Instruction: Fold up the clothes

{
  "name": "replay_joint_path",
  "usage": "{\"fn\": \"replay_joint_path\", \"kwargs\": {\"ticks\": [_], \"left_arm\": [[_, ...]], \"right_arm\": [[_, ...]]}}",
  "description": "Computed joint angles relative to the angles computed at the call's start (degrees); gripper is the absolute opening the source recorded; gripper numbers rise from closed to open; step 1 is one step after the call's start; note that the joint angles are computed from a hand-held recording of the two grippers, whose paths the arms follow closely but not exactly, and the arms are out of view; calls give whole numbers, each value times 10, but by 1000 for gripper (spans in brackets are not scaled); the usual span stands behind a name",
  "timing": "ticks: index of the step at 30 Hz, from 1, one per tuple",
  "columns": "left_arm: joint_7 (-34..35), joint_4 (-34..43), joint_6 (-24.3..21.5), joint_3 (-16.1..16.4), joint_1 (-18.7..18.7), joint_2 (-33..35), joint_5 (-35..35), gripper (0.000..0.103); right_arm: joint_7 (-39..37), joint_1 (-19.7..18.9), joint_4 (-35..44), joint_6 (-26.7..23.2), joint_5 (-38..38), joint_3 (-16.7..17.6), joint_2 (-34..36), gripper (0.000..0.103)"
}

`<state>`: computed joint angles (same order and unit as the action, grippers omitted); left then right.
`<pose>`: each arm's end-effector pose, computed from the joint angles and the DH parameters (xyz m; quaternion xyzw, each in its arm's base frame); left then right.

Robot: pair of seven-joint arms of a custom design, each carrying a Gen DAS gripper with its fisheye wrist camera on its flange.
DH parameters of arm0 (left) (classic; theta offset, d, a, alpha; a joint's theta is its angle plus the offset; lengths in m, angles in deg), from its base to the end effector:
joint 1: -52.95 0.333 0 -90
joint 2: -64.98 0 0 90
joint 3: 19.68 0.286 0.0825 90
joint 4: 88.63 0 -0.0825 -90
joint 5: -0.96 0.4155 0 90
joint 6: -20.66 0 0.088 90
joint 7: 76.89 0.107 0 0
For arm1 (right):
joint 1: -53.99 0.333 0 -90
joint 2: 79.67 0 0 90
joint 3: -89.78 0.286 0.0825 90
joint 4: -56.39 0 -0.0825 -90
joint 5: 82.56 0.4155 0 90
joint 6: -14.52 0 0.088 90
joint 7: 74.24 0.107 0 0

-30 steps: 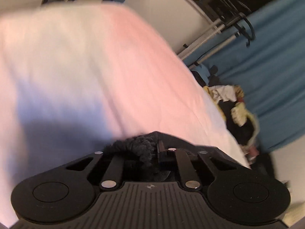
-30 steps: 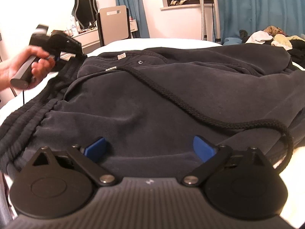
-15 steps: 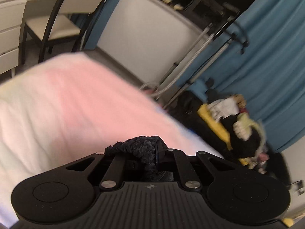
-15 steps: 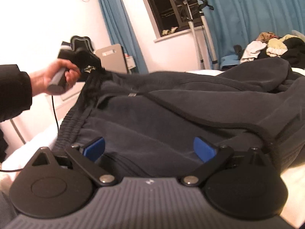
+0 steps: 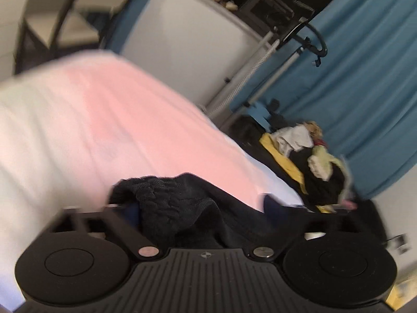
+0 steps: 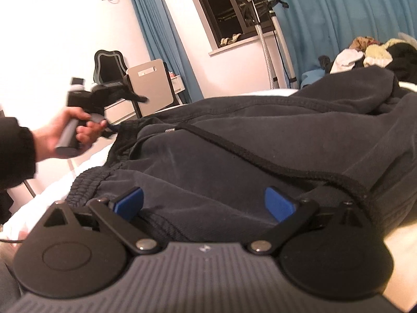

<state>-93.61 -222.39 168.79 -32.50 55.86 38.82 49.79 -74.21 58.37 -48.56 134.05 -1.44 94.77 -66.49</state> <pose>0.4947 -0.1098 0.5416 -0.8558 0.2104 -0.3715 0.2922 0.6450 0.1533 0.4033 -0.7767 0.2519 0.0402 0.5759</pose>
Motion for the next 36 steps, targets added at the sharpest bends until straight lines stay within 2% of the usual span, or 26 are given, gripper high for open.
{"fn": "replay_joint_path", "kwargs": {"ticks": [3, 5, 10, 13, 14, 18, 21, 24, 27, 30, 32, 33, 34, 36], "left_arm": [[57, -7, -49, -4, -35, -38, -38, 99], [65, -10, -88, -16, -56, -63, -67, 99], [3, -10, -143, -67, -103, -100, -107, 99], [-112, 0, -165, -127, -110, -102, -83, 99], [-172, 4, -181, -153, -106, -100, -70, 99], [-397, 36, -262, -252, -94, -73, -32, 99], [-510, 15, -203, -248, -112, -50, -27, 97], [-580, -7, -138, -227, -125, -22, -10, 94], [-638, -28, -107, -209, -127, -13, 29, 88], [-698, -45, -84, -194, -121, -14, 88, 87], [-694, -45, -78, -175, -132, -4, 98, 76], [-693, -45, -77, -166, -138, 0, 101, 60], [-689, -46, -83, -158, -146, -1, 101, 39], [-681, -48, -94, -146, -159, -5, 100, 26]], "right_arm": [[-12, -1, -10, 4, 10, -1, -11, 100], [-17, -3, -16, 4, 16, -4, -18, 100], [-28, -4, -35, 10, 37, -14, -47, 100], [-37, -3, -50, 20, 53, -23, -70, 100], [-33, -3, -56, 26, 57, -27, -78, 100], [58, -9, -59, 52, 54, -49, -105, 100], [118, -22, -64, 57, 52, -69, -126, 100], [173, -35, -66, 65, 62, -85, -129, 102], [218, -39, -63, 90, 57, -87, -120, 103], [229, -38, -57, 114, 49, -81, -110, 103], [221, -35, -59, 133, 50, -75, -109, 103], [223, -35, -59, 134, 50, -74, -107, 103], [233, -35, -57, 130, 47, -73, -103, 103], [252, -37, -52, 125, 42, -72, -97, 103]]}}
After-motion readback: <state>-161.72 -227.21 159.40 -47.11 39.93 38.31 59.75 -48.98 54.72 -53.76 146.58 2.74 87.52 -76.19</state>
